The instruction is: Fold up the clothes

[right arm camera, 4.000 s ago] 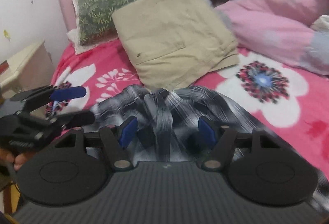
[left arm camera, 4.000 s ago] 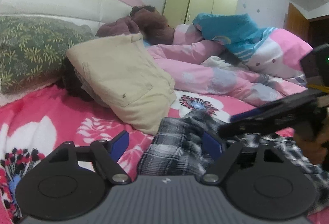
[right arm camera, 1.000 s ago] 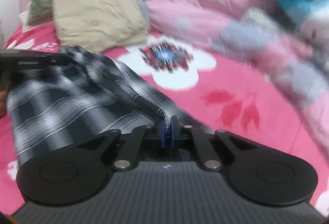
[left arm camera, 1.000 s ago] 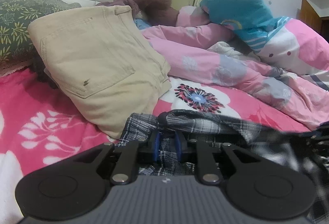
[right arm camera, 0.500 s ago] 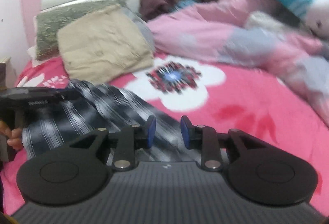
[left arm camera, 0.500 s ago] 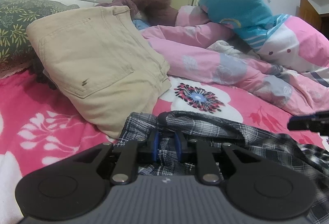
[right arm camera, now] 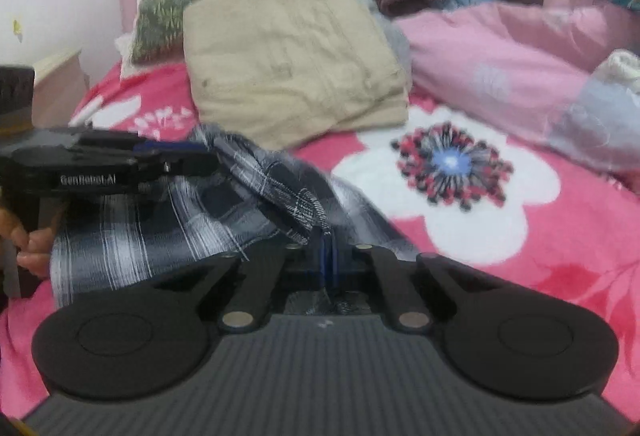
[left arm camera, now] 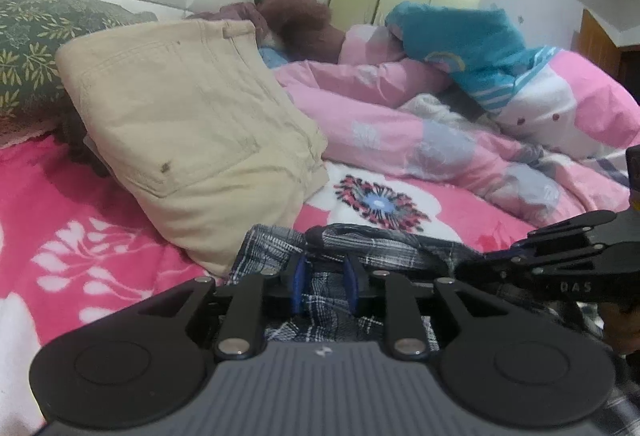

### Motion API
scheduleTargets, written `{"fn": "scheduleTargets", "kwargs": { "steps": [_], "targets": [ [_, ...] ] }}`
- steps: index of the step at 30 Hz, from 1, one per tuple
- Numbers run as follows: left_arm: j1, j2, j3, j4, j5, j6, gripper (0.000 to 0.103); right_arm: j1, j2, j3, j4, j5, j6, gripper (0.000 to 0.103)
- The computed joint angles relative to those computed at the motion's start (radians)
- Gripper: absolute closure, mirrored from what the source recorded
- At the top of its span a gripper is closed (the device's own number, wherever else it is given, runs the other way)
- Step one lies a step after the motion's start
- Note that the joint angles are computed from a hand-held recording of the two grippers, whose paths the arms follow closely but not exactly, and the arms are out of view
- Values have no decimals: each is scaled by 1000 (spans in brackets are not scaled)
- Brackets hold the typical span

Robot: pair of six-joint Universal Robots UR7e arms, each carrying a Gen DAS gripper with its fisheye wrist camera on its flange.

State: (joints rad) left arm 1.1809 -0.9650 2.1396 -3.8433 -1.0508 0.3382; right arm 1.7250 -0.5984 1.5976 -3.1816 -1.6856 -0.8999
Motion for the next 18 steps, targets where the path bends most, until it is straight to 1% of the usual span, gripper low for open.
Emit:
{"fn": "scheduleTargets", "kwargs": {
  "steps": [1, 3, 9, 12, 13, 16, 18],
  "targets": [
    [-1, 4, -2, -15, 3, 2, 72, 0, 0, -5, 0, 7, 12, 101],
    [-2, 10, -11, -24, 7, 5, 72, -1, 0, -14, 1, 20, 38, 101],
    [-5, 21, -30, 10, 31, 14, 72, -10, 59, -95, 22, -38, 86, 101],
    [-3, 22, -33, 28, 34, 8, 72, -16, 91, -129, 27, -70, 99, 97],
    [-2, 21, -32, 26, 30, 7, 72, -20, 94, -135, 32, -65, 112, 96],
    [3, 19, -27, 15, 12, 6, 70, -29, 99, -153, 56, -51, 159, 95],
    [6, 14, -11, -38, -12, 3, 64, -30, 95, -163, 80, -46, 204, 95]
  ]
}}
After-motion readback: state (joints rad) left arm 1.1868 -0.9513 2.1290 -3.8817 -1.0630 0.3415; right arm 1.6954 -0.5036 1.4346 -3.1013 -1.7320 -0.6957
